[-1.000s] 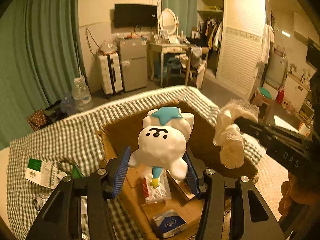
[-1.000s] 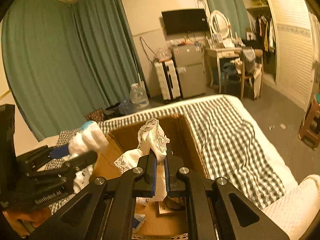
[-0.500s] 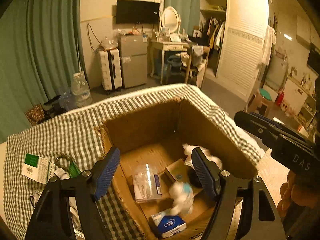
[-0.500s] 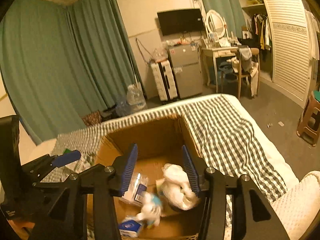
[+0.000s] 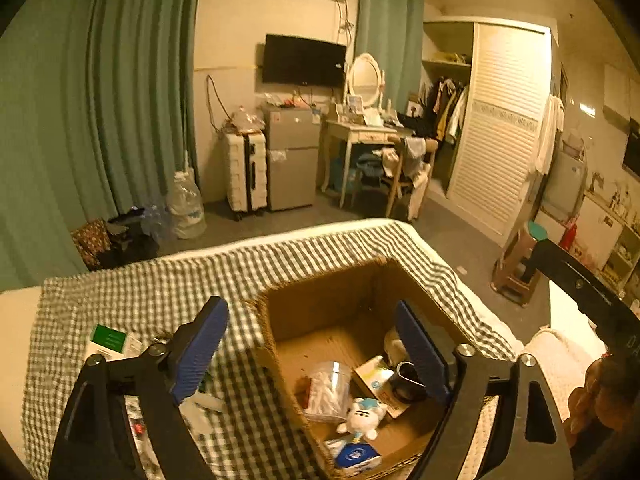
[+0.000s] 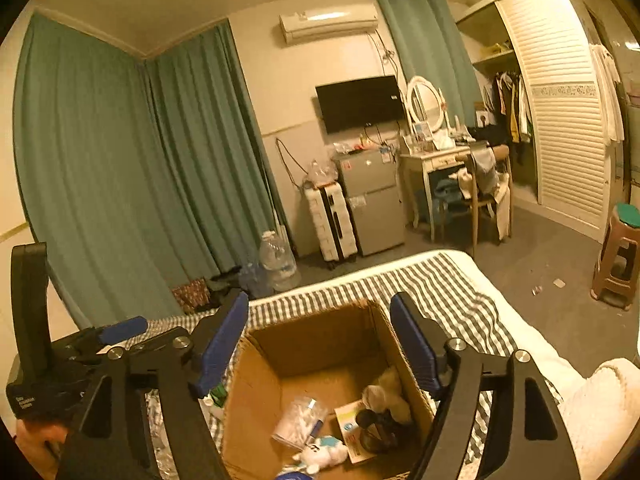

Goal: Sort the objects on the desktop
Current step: 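Move both tools back over the clutter on the bed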

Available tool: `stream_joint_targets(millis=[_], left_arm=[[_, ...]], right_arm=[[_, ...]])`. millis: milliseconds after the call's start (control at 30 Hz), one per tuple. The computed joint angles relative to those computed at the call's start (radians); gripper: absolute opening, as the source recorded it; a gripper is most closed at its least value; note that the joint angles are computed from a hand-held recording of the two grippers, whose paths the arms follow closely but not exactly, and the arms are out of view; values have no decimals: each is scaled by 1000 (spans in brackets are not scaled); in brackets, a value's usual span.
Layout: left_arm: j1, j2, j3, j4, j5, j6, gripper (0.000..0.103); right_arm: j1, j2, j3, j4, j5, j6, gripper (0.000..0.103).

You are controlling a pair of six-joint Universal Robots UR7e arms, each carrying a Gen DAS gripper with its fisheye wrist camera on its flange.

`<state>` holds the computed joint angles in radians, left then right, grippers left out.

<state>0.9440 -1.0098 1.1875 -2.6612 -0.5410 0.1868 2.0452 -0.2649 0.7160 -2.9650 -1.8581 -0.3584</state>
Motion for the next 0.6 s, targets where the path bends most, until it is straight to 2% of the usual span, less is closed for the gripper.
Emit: stream_joint_targets(millis=[33,133,200,300,433,600], left_arm=[[-4,-3,-2,-11,13,13,94],[-18,-26,12,-41,51,32,97],[-31,-49,32,-66,72,43,101],[-50,-78,63,-157,114,99,103],[-70,-109,91,-230,176,176,103],[-86,-128,98,-433,250,402,103]], right_arm=[[3,0,-1,-4,-1,-4,77],[24,14,-24,-5,-34,-3,95],[34,6,0,-44,-4,2,103],[47,-4,21,-72,64,8,103],[74,18,1,-91,77,-9,103],[101,45,-17,-112,75,32,103]])
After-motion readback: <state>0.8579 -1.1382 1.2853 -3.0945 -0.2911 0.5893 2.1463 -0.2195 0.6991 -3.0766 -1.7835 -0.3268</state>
